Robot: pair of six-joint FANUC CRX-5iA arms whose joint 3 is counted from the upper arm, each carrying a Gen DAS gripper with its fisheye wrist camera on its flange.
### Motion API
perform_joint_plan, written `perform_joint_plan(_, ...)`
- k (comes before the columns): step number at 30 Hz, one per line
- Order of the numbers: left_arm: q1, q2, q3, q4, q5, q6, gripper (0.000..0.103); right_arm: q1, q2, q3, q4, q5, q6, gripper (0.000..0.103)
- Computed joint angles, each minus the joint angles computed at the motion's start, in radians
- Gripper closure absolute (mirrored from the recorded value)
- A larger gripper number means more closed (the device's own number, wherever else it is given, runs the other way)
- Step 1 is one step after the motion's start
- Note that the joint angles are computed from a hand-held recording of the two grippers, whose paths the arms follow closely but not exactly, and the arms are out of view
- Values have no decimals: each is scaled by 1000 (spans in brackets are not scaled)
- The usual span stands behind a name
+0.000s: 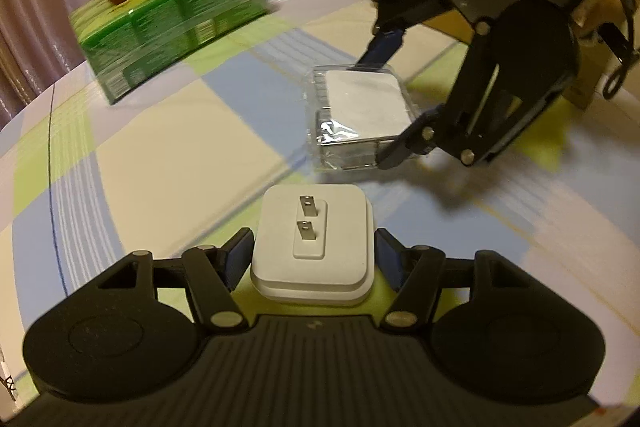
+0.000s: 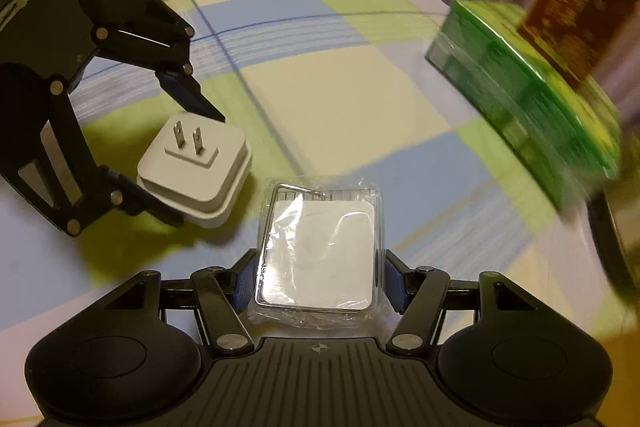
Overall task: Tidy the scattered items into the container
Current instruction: 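Grasp the white plug adapter with the left gripper while the right gripper grasps the wrapped white item, then lift and carry the plug adapter and wrapped item toward the cardboard box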
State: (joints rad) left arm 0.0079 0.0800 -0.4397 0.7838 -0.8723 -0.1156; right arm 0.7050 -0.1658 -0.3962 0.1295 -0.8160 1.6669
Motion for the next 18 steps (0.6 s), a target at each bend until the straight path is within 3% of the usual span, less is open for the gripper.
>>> perform_joint_plan(9,20,-226,-195,-32,-49,17,42,182,-313,-228,128,-133,-363,43)
perform_joint_plan(18,10,-404,-322,-84,-50,187,42,460,-547,-401,318,-316,-872,43)
